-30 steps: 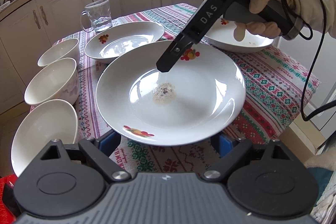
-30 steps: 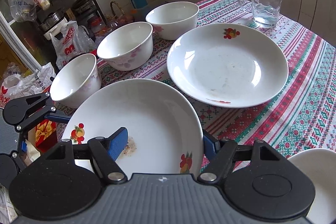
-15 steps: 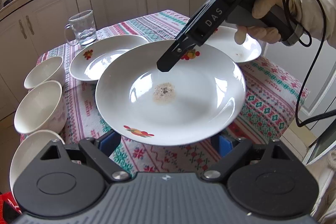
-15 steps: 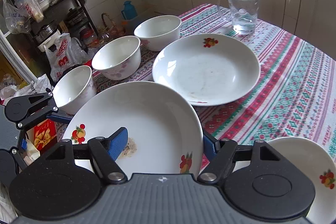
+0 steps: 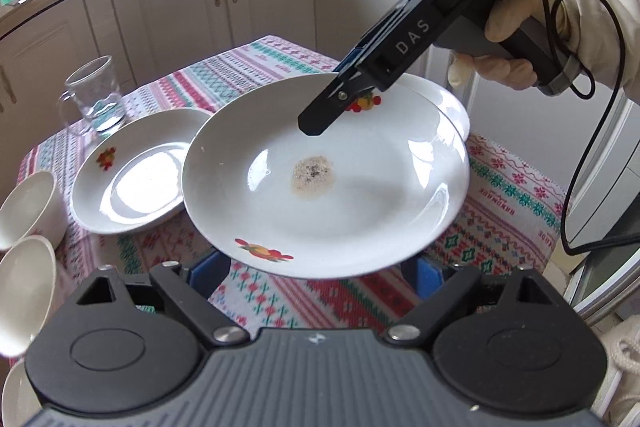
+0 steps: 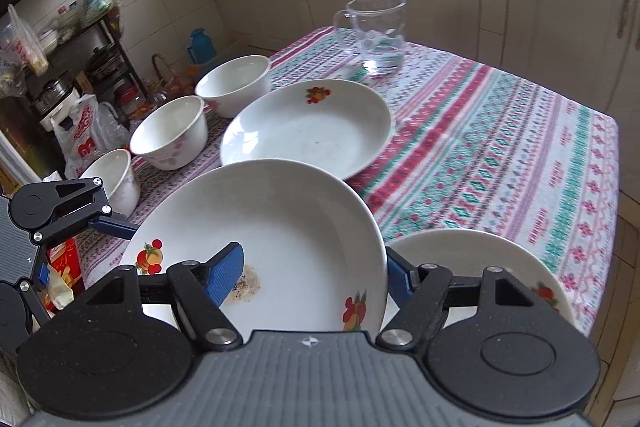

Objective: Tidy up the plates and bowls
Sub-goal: 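Carry the stained plate with the right tool over the flower plate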

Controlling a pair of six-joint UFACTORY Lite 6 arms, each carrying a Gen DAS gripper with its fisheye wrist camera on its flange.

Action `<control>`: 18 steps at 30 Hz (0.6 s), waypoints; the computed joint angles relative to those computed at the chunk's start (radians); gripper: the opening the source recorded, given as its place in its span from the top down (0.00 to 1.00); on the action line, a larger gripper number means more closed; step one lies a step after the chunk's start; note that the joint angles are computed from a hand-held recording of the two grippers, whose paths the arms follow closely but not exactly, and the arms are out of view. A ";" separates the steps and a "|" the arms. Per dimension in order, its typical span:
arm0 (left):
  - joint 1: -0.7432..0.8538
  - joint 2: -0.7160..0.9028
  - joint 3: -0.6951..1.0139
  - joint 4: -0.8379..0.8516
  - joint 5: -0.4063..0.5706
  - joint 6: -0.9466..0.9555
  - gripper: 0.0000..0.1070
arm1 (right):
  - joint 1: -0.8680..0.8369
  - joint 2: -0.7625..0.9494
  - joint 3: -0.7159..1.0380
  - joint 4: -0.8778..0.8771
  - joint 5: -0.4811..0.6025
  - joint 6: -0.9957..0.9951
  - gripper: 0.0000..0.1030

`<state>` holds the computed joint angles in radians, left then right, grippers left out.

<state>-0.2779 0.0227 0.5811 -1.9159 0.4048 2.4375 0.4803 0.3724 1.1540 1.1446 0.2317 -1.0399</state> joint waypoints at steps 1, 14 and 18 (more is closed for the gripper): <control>-0.014 0.015 0.016 -0.002 -0.003 -0.001 0.14 | -0.011 -0.014 -0.017 0.010 -0.003 -0.009 0.24; -0.159 0.200 0.219 -0.057 -0.032 0.020 0.14 | -0.177 -0.127 -0.191 0.355 0.009 -0.381 0.24; -0.182 0.247 0.271 -0.032 -0.042 -0.011 0.14 | -0.221 -0.116 -0.211 0.440 0.031 -0.474 0.24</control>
<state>-0.4599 0.2699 0.8522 -1.9481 0.3625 2.4262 0.2594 0.2561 0.9427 1.5850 0.2631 -1.5144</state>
